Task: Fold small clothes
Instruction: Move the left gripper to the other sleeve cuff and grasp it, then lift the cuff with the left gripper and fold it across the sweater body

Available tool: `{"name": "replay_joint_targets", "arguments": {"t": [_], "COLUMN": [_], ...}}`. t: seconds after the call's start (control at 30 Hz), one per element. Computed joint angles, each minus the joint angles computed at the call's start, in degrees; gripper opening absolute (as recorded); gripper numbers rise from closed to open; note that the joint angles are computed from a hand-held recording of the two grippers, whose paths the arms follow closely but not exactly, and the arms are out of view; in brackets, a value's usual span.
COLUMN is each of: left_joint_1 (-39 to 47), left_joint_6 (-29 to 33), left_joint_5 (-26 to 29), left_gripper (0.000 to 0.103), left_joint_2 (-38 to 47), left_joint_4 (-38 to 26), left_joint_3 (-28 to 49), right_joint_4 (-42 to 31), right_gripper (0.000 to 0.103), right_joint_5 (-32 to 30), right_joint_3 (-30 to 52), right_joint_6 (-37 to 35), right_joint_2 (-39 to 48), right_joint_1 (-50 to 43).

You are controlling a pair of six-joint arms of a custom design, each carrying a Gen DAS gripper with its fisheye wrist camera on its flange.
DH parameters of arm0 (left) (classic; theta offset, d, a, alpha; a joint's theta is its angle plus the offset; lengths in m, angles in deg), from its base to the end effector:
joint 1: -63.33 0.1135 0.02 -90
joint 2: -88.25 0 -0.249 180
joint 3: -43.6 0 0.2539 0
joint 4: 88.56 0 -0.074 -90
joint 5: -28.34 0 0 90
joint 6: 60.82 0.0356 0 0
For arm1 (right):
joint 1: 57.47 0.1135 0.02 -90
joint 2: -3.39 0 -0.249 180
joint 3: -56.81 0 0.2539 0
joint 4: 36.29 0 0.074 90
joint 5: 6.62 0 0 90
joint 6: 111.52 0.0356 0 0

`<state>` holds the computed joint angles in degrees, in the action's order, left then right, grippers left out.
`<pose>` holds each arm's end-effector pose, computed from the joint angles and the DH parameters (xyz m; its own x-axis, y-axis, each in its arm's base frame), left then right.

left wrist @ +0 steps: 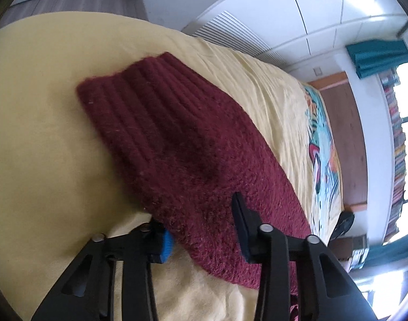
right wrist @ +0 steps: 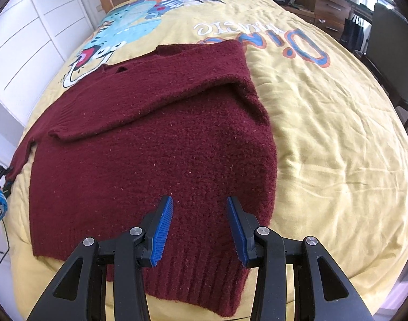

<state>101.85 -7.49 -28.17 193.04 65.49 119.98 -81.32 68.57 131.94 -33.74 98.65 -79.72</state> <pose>0.2996 0.2134 0.1492 -0.3500 -0.9152 -0.1996 -0.5946 0.3817 -0.7077 0.3059 -0.1153 0.1757 -0.8773 0.1378 -0.4597 0.0829 0.9870 0.1378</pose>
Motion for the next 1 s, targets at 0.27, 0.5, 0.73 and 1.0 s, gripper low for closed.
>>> {"name": "replay_joint_targets", "arguments": {"t": [0.27, 0.5, 0.73, 1.0], "left_joint_1": [-3.3, -5.0, -8.5, -13.2], "left_joint_6": [-0.7, -1.6, -2.2, -4.5], "left_joint_5": [-3.3, -4.9, -7.4, -7.4], "left_gripper": [0.008, 0.007, 0.006, 0.006], "left_joint_2": [1.6, 0.8, 0.1, 0.5], "left_joint_4": [-3.0, -3.1, -4.1, -4.0], "left_joint_3": [4.1, 5.5, 8.0, 12.5], "right_joint_4": [-0.2, -0.3, -0.3, -0.4], "right_gripper": [0.044, 0.044, 0.044, 0.044], "right_joint_5": [-0.8, -2.0, -3.4, -5.9], "right_joint_3": [0.0, 0.2, -0.2, -0.5], "right_joint_6": [-1.4, -2.0, -2.9, -4.2], "right_joint_2": [0.3, 0.6, 0.4, 0.1], "right_joint_1": [-0.9, -2.6, -4.4, -7.9]}}
